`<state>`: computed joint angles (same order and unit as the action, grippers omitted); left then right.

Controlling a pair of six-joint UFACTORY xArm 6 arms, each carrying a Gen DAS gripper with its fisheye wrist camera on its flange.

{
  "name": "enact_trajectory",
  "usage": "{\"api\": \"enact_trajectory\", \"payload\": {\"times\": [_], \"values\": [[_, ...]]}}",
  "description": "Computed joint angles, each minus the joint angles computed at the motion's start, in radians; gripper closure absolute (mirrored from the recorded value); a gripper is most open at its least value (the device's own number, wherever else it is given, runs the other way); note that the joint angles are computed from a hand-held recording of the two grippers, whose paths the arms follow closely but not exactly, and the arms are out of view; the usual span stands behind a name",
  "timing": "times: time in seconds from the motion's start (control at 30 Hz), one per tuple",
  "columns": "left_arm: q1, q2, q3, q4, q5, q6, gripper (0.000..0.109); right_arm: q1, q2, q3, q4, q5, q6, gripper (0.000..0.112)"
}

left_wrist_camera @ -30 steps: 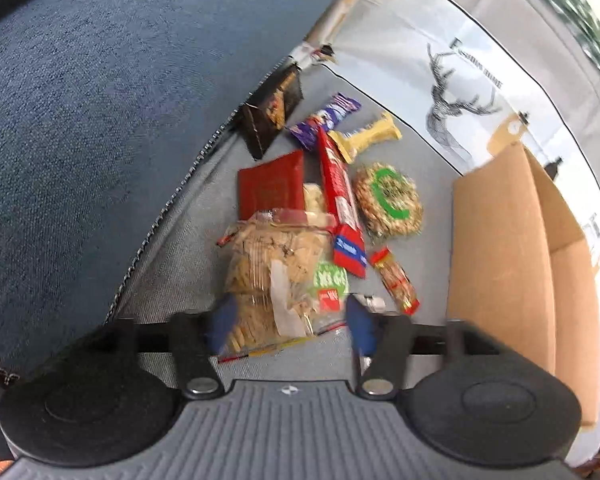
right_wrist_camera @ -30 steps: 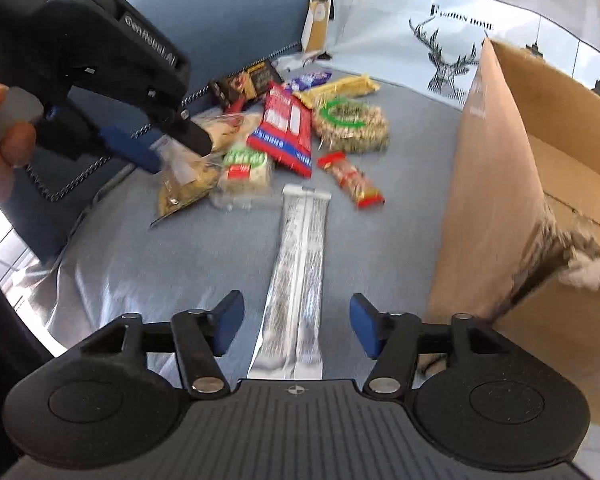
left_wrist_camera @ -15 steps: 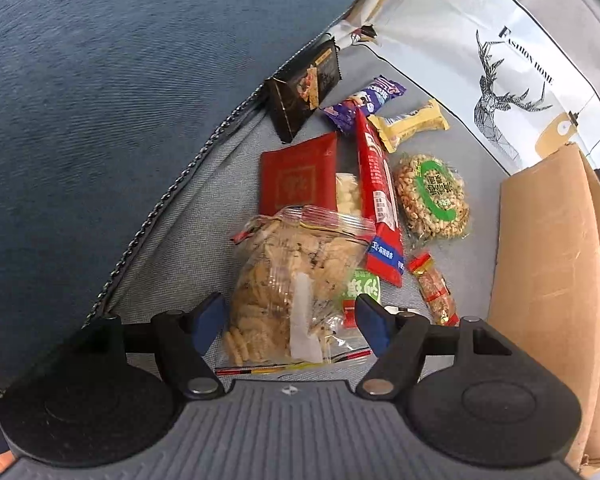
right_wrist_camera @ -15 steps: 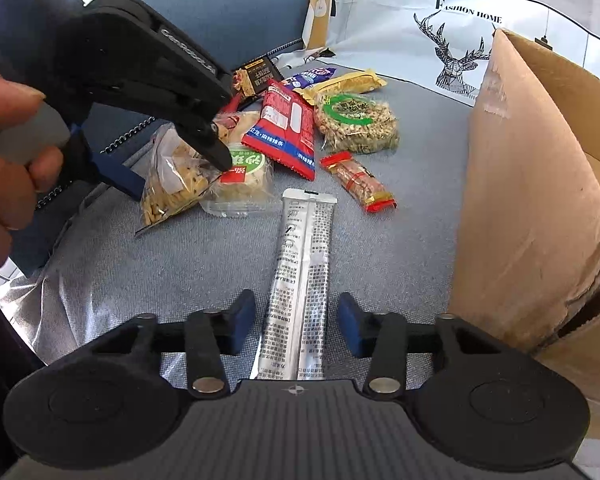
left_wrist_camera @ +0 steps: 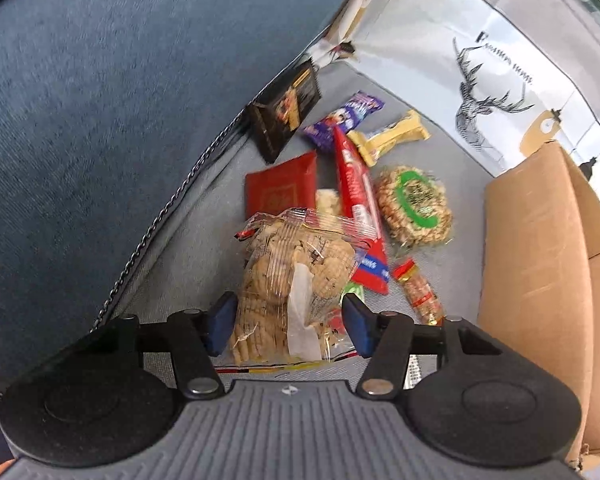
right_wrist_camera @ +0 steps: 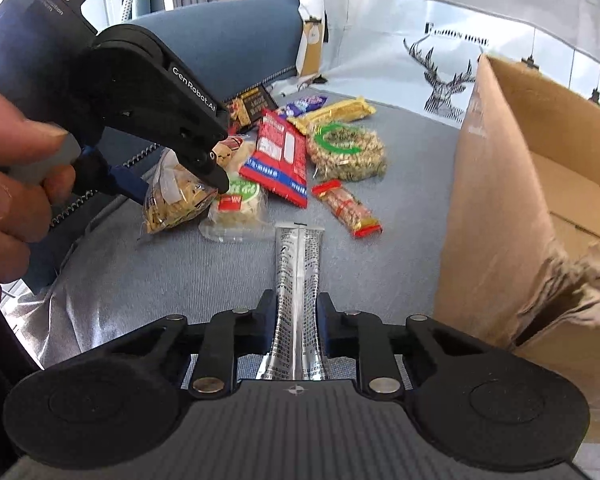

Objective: Organize snacks
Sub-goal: 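Grasp the clear cookie bag with the left gripper while the right gripper closes on the silver stick packet, then lift and carry the cookie bag and silver packet over the box with both grippers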

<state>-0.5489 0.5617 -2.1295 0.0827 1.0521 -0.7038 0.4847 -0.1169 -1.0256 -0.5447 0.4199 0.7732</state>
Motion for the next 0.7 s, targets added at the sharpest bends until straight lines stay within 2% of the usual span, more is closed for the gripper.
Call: {"api": "enact_trajectory", "payload": {"times": [0.37, 0.7], "values": [[-0.008, -0.079, 0.120, -0.013, -0.153, 0.041, 0.049, 0.001, -0.068, 0.012, -0.257, -0.019, 0.182, 0.094], [-0.035, -0.119, 0.187, 0.089, -0.331, 0.019, 0.049, -0.055, -0.142, -0.004, -0.357, -0.062, 0.259, 0.094]]}}
